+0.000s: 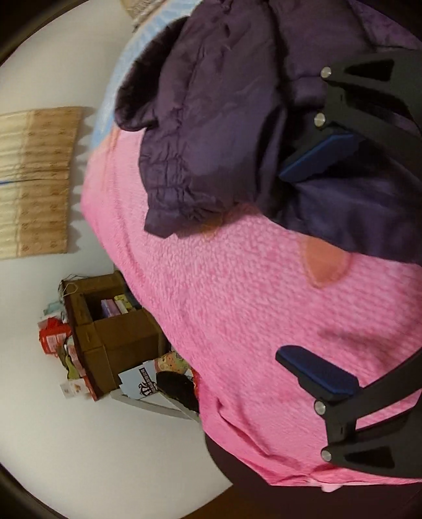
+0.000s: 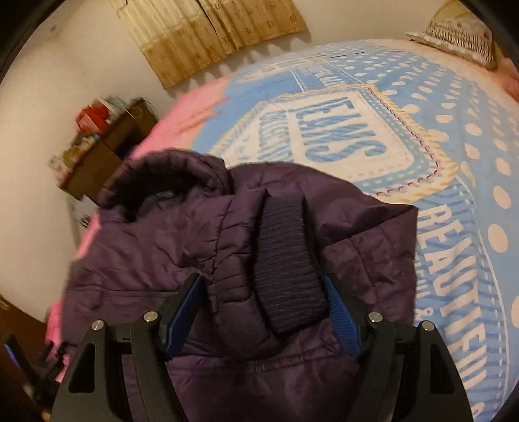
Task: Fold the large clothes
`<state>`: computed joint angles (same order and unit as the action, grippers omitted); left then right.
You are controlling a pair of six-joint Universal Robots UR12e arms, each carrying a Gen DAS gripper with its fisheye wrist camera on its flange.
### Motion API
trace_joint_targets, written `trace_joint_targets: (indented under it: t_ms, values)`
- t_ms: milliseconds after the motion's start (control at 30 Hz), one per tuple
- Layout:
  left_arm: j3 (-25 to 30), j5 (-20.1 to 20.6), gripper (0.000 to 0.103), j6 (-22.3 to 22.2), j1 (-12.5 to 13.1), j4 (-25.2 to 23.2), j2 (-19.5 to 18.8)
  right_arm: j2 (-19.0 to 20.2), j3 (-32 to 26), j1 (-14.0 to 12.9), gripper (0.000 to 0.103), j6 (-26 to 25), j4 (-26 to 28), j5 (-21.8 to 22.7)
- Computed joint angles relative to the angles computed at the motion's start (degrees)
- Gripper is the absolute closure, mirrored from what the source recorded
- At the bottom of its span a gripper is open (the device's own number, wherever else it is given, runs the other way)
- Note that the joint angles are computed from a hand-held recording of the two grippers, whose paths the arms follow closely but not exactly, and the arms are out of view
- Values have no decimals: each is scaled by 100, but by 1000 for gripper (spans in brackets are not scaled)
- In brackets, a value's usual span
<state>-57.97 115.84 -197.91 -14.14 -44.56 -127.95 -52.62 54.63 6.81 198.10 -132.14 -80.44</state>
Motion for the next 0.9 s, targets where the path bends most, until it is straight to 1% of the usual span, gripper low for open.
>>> trace_joint_targets:
  t_ms: [67, 133, 167, 200, 233, 267, 300, 333, 367, 433, 500, 533, 600, 633, 667, 733, 767, 800, 833, 867, 900]
  values:
    - [295, 202, 0, -102, -14, -294, -160, -37, 83, 12, 50, -25, -39, 88]
    - [406, 220, 1, -263, 5, -425, -210, -151, 202, -37, 54, 89, -113, 592]
    - [401, 273, 3, -331, 19, -367, -210, -200, 265, -60, 55, 133, -164, 830]
    - [358, 364, 7, -453, 37, -287, -187, -286, 388, -97, 55, 192, -269, 1179]
    - [322, 274, 7, -752, 112, -240, -146, -360, 485, -116, 56, 277, -350, 1418]
    - [173, -19, 7, -1011, 201, -179, -37, -431, 581, -140, 56, 343, -381, 1562]
    - [68, -426, 7, -1259, 309, -179, 47, -512, 711, -166, 56, 410, -379, 1650]
    - [7, -760, 7, -1422, 394, -242, 93, -557, 768, -161, 55, 434, -313, 1644]
    - [-16, -854, 7, -1382, 418, -276, 105, -593, 842, -171, 55, 408, -160, 1638]
    - [-101, -594, 7, -1068, 361, -175, 120, -595, 931, -176, 55, 291, -37, 1646]
    - [-249, -373, 7, -689, 300, -42, 189, -622, 1102, -177, 53, 210, -386, 1649]
    - [-316, -244, 7, -626, 280, -35, 234, -637, 1147, -160, 51, 128, -525, 1593]
    - [-523, -101, 8, -600, 282, 88, 373, -681, 1111, -114, 48, -70, -373, 1425]
    - [-603, -115, 8, -635, 297, 135, 445, -637, 998, -103, 46, -140, -261, 1327]
    - [-736, -179, 8, -763, 335, 256, 557, -664, 989, -88, 45, -168, -273, 1209]
    - [-959, -276, 8, -916, 382, 590, 714, -811, 1140, -28, 45, -160, -702, 709]
    - [-966, -296, 8, -939, 392, 751, 742, -922, 1264, 33, 45, -145, -1070, 207]
    - [-917, -290, 8, -925, 383, 814, 727, -982, 1324, 99, 45, -175, -1324, -204]
    - [-823, -314, 7, -859, 364, 871, 686, -1041, 1384, 177, 45, -335, -1659, -576]
    - [-717, -405, 7, -709, 342, 964, 624, -1011, 1328, 226, 45, -469, -1754, -708]
    - [-570, -478, 7, -564, 310, 994, 532, -995, 1278, 262, 45, -641, -1762, -690]
